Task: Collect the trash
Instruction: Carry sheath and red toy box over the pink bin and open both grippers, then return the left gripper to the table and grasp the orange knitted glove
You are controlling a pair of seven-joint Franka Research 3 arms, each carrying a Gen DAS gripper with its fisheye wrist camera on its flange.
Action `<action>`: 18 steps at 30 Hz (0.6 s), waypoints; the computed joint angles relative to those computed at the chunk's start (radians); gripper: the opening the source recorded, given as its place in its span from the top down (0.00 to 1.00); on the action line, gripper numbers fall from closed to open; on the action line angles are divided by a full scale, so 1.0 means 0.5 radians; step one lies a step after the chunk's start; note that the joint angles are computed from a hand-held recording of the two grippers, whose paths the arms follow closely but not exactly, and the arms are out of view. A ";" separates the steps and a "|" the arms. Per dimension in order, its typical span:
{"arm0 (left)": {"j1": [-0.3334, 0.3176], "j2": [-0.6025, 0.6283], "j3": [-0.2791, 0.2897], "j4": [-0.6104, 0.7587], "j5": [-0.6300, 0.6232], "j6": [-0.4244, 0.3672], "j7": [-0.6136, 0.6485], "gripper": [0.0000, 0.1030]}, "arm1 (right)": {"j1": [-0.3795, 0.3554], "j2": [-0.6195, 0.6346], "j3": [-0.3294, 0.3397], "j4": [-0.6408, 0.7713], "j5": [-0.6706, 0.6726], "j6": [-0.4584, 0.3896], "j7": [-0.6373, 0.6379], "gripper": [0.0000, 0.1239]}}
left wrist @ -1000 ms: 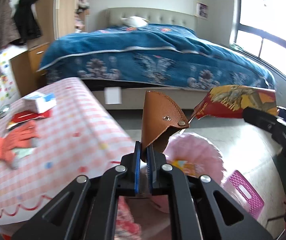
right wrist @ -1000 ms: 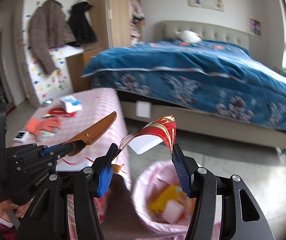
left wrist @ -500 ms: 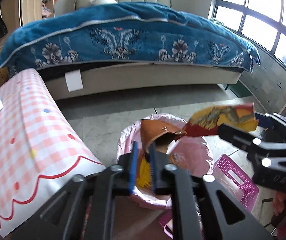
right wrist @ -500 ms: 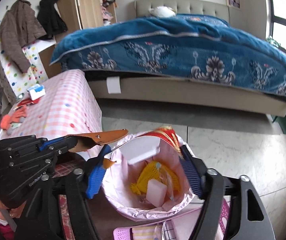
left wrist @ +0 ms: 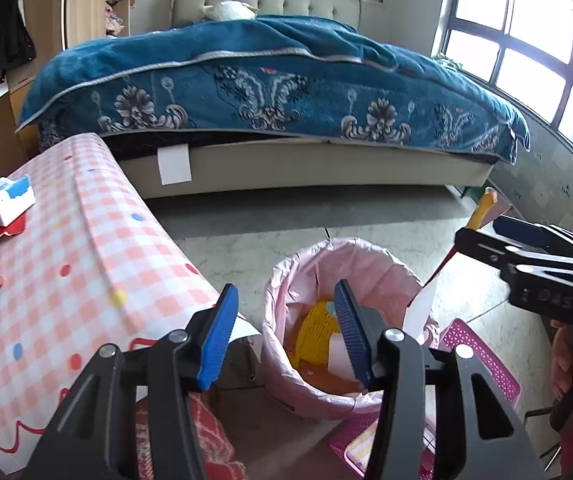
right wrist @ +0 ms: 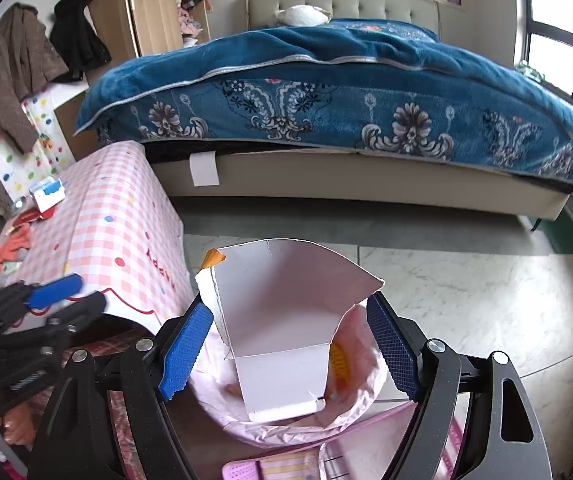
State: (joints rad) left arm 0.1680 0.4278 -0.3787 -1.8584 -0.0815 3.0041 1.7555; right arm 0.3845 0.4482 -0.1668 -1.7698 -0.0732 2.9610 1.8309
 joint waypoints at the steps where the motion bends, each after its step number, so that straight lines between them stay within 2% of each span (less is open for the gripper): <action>1: 0.013 -0.014 -0.007 -0.016 -0.009 0.011 0.001 0.53 | 0.012 0.021 -0.015 0.040 -0.011 -0.043 0.008 0.37; 5: 0.025 -0.070 0.011 -0.081 -0.007 0.065 -0.013 0.53 | -0.113 0.057 0.138 0.169 0.098 -0.241 -0.120 0.30; 11: 0.012 -0.126 0.079 -0.142 0.042 0.119 -0.108 0.53 | -0.111 0.043 0.169 0.151 0.140 -0.206 -0.153 0.29; 15: -0.056 -0.211 0.218 -0.232 0.145 0.199 -0.255 0.53 | -0.073 0.026 0.169 0.129 0.132 -0.143 -0.161 0.29; 18: -0.157 -0.293 0.406 -0.320 0.283 0.259 -0.435 0.52 | -0.081 0.023 0.230 0.147 0.176 -0.105 -0.229 0.29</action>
